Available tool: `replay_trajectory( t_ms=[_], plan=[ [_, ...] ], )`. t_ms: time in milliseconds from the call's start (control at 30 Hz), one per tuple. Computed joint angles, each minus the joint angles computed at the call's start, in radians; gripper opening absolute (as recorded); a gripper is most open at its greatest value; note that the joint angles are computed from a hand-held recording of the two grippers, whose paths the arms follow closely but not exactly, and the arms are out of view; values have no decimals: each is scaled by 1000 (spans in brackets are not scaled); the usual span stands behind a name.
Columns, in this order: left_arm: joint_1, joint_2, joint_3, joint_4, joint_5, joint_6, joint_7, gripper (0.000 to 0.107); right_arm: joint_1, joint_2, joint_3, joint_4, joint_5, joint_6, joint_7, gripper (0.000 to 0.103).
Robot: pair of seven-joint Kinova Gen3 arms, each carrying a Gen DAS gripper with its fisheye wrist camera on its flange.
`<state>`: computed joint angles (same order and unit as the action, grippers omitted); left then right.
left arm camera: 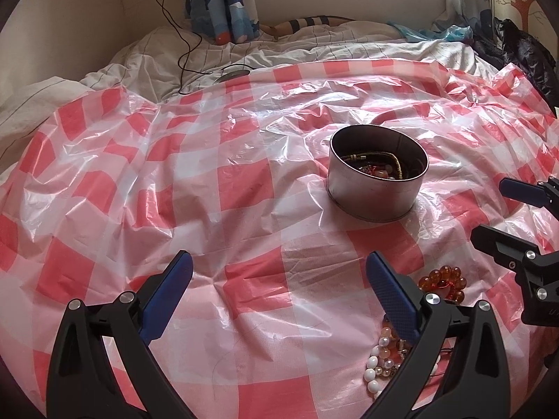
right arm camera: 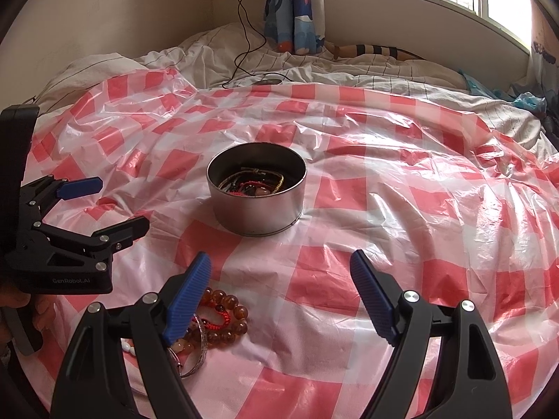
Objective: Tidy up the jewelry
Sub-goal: 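Move both open grippers back over the jewelry pile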
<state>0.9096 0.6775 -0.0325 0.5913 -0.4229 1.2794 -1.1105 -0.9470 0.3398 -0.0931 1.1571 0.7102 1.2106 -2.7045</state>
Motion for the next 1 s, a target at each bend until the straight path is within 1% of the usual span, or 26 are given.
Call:
replay_trajectory(
  t_ms=[233,367,433,467,600,633,667,700,733,800,833,867,933,1000],
  plan=[
    [13,7,-5,-9,-11,6,-23,95,-1,9,-2,-16,-16,12,22,79],
    [-7,-6,16,9,18,-13,-44,95,5,10,-3,-21,-34,16,46,79],
    [-38,-24,41,35,61,-36,-60,95,21,7,-9,-23,-66,13,75,79],
    [-65,-40,64,58,99,-57,-72,95,31,3,-12,-21,-85,10,87,79],
    [-173,-109,149,187,249,-174,-143,95,64,-14,-18,-11,-146,8,123,78],
    [-183,-121,158,212,264,-195,-164,95,73,-20,-22,-6,-161,2,135,78],
    [-176,-127,149,224,262,-202,-178,95,85,-29,-28,7,-178,-20,149,77],
    [-162,-129,136,228,244,-199,-180,95,95,-38,-36,19,-194,-44,167,71],
    [-149,-126,124,225,226,-188,-176,95,105,-39,-45,19,-215,-59,193,66],
    [-141,-117,109,208,210,-157,-153,95,121,-29,-63,7,-265,-76,262,48],
    [-145,-116,106,205,212,-148,-140,95,127,-19,-70,-4,-292,-76,301,44],
    [-152,-119,106,208,218,-145,-127,95,126,-6,-73,-20,-312,-67,333,35],
    [-165,-132,107,225,226,-154,-110,95,115,13,-67,-42,-332,-53,371,33],
    [-169,-143,107,242,220,-167,-102,95,109,18,-59,-41,-349,-63,384,27]
  ],
)
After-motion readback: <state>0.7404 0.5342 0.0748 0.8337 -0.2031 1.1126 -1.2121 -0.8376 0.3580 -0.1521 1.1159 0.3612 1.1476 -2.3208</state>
